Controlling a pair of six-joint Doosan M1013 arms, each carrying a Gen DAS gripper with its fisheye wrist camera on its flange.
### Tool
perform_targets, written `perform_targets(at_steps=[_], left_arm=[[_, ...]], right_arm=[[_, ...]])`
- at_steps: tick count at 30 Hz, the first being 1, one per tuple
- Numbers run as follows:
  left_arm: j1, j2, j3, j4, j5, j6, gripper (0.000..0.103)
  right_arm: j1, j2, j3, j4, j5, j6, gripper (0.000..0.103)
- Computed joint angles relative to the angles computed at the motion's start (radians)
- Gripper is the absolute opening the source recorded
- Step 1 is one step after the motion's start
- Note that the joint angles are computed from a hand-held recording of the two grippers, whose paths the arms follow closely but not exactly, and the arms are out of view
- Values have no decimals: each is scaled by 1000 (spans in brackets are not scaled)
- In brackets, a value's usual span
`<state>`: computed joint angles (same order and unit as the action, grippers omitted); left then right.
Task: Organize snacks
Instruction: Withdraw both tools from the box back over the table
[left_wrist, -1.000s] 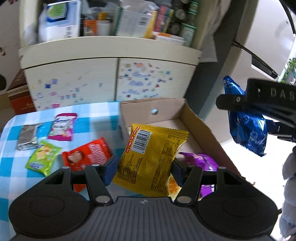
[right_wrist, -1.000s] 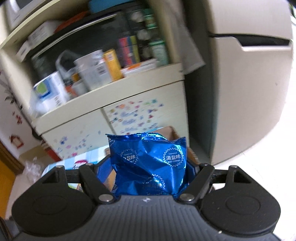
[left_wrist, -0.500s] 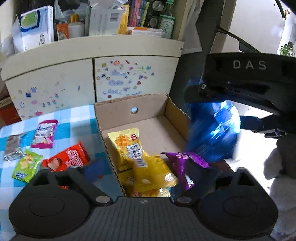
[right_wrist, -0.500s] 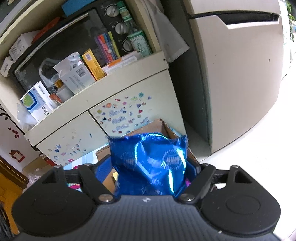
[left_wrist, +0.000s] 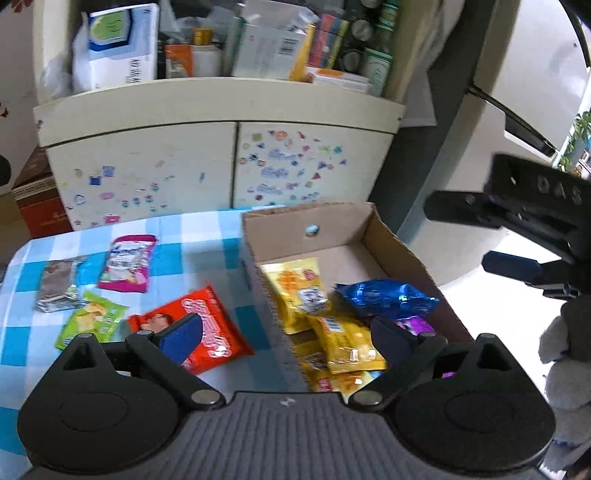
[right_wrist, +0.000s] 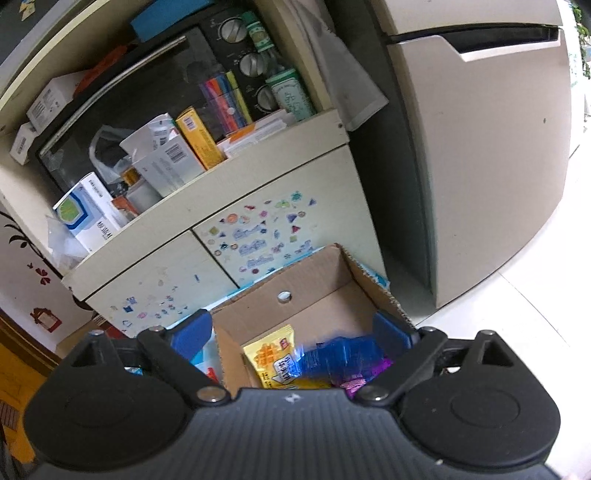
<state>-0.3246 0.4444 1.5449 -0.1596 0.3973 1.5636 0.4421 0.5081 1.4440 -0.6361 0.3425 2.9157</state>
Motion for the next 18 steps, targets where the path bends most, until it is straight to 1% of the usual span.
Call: perform_targets(at_steps=[5, 12, 18], left_arm=[[31, -15, 11, 21, -12, -17, 100], [87, -19, 11, 108, -4, -118, 100], [131, -19, 10, 186, 4, -211, 100]], right_arm=[[7, 9, -16, 45, -12, -77, 94], [24, 29, -50, 137, -23, -224, 94], [38, 53, -87, 242, -26, -372, 94]])
